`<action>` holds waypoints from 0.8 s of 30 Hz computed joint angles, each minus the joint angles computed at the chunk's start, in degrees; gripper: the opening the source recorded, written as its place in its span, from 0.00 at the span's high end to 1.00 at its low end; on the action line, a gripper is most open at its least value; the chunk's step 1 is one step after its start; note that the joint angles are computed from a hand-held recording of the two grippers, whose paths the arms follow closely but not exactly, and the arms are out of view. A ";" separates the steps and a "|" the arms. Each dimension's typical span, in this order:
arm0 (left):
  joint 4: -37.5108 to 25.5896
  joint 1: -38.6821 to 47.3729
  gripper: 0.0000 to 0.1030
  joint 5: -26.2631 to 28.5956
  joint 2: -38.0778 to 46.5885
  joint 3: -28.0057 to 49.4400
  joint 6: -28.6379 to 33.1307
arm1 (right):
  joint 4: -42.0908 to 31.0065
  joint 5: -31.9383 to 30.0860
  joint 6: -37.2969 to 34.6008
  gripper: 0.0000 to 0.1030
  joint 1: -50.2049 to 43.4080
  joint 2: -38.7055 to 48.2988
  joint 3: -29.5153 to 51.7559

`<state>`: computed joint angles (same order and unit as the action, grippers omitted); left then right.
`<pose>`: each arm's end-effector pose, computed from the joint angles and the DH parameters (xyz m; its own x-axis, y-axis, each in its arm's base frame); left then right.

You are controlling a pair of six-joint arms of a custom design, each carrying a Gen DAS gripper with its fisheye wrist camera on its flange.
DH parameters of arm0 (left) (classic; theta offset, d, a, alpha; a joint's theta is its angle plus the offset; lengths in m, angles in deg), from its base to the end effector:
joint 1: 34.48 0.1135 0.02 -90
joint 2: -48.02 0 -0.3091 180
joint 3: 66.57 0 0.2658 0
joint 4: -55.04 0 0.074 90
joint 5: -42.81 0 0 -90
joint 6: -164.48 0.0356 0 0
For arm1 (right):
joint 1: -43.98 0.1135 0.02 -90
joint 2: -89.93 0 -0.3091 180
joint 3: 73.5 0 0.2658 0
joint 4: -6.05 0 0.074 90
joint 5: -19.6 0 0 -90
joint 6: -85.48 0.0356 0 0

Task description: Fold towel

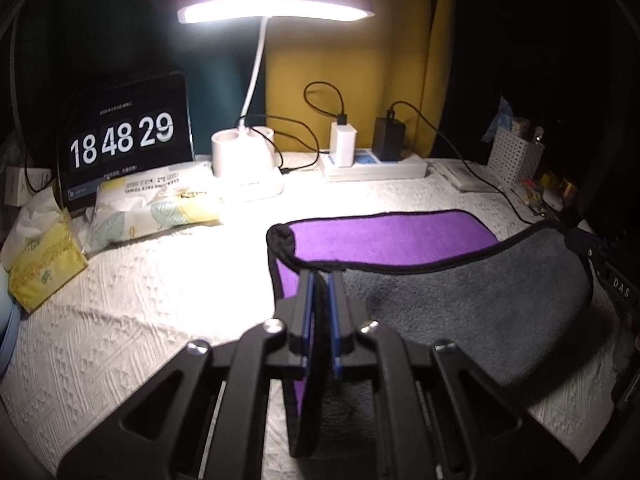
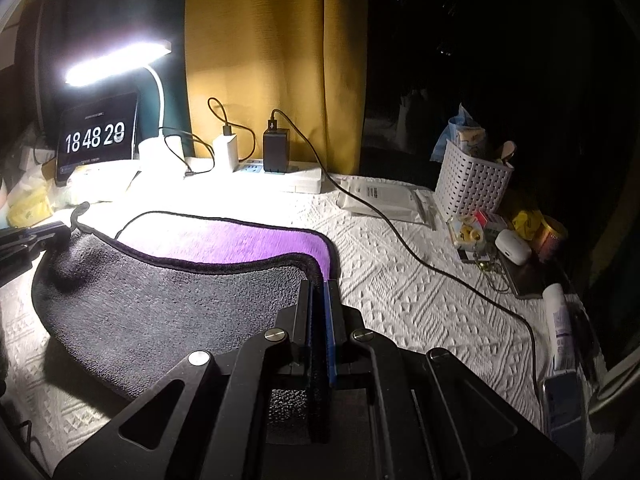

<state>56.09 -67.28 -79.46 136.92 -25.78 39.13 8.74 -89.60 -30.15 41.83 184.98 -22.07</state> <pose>0.2309 -0.1262 0.1485 -0.5900 -0.2018 -0.7818 -0.2318 0.9698 -0.0753 0.3212 -0.0003 0.1675 -0.4982 -0.3901 -0.7744 -0.4751 0.8699 -0.1325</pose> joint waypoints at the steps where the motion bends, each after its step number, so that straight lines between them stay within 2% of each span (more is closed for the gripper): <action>1: 0.27 0.53 0.93 0.19 0.11 0.14 0.65 | 0.08 0.13 0.02 0.94 0.09 0.37 0.35; 24: 6.43 10.06 0.93 4.61 5.94 4.52 8.75 | 1.27 4.34 2.45 0.94 4.63 9.81 10.18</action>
<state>62.51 -57.22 -74.85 142.86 -21.25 47.88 10.00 -85.25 -27.70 46.46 194.79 -11.88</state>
